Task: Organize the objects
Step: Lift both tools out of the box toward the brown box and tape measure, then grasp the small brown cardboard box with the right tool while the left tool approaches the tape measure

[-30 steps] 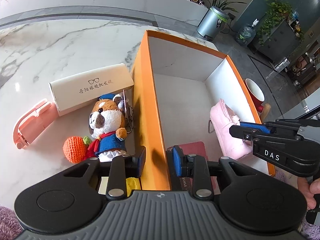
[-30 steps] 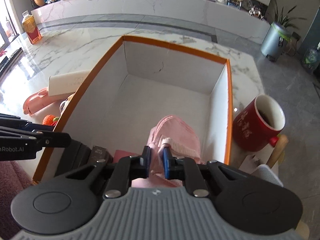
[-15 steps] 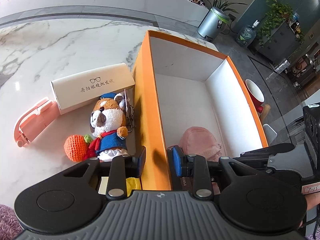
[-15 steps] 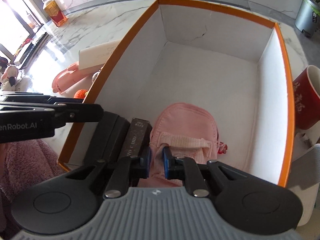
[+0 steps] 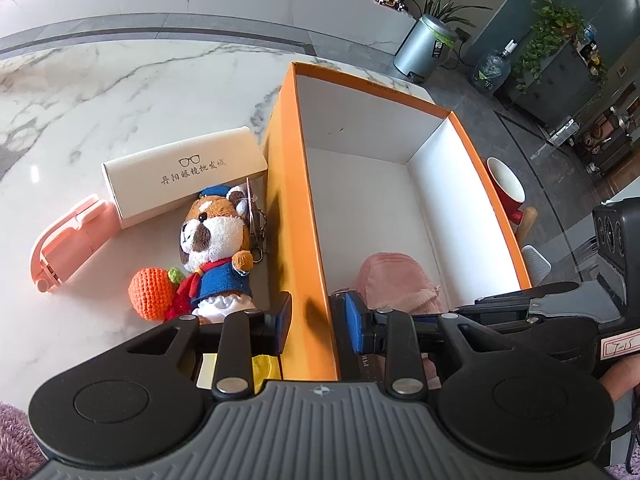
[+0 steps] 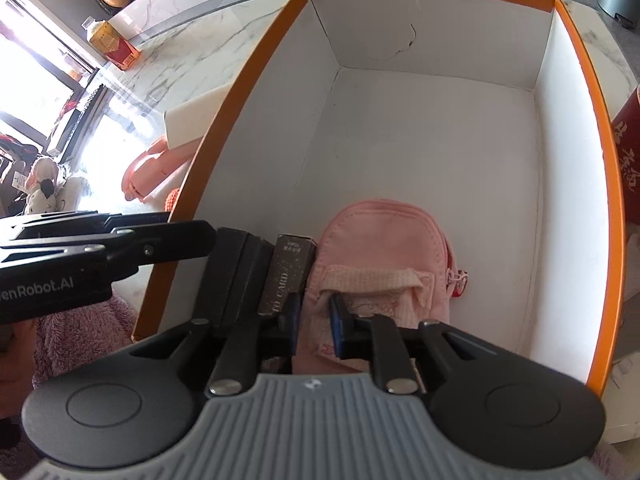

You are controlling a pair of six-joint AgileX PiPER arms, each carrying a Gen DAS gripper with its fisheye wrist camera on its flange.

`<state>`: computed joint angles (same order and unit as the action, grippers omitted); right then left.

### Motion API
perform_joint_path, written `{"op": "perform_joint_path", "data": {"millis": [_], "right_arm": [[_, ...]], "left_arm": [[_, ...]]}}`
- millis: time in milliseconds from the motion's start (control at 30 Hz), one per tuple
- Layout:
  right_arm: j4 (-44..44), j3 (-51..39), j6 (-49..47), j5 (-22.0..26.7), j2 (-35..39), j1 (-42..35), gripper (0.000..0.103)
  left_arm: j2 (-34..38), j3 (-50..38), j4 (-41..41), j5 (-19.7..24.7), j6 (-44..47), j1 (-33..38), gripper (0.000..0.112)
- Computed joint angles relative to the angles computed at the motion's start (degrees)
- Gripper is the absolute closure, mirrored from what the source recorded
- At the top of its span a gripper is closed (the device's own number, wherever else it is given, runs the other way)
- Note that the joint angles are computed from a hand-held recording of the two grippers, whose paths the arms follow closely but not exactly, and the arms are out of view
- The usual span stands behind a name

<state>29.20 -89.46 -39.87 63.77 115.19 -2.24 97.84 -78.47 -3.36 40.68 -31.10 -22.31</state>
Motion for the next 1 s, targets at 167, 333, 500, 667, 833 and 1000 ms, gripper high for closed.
{"op": "perform_joint_path", "data": {"millis": [167, 333, 500, 667, 833, 1000], "right_arm": [[1.0, 5.4, -1.9, -4.5, -6.4, -0.2, 0.078], [7.6, 14.9, -7.8, -7.2, -15.6, -2.4, 0.071], [12.9, 27.1, -12.6, -11.7, -25.8, -3.2, 0.067], [16.8, 38.5, -17.3, -18.6, -33.6, -1.9, 0.067], [16.1, 47.5, -19.7, -24.6, -36.6, 1.7, 0.067], [17.3, 52.6, -20.7, -27.2, -35.0, 5.8, 0.052]], "left_arm": [[-4.9, 3.3, 2.2, 0.1, -1.7, -0.4, 0.079], [-11.0, 8.8, 4.3, 1.4, -3.7, -0.8, 0.079], [-16.3, 15.8, 4.1, 2.0, -5.5, -2.1, 0.076], [-19.1, 21.7, 2.4, 0.3, -6.3, -5.1, 0.065], [-21.4, 26.4, 4.0, -0.1, -10.5, -7.4, 0.065], [-23.4, 27.4, 12.3, 3.0, -17.9, -11.3, 0.071]]}}
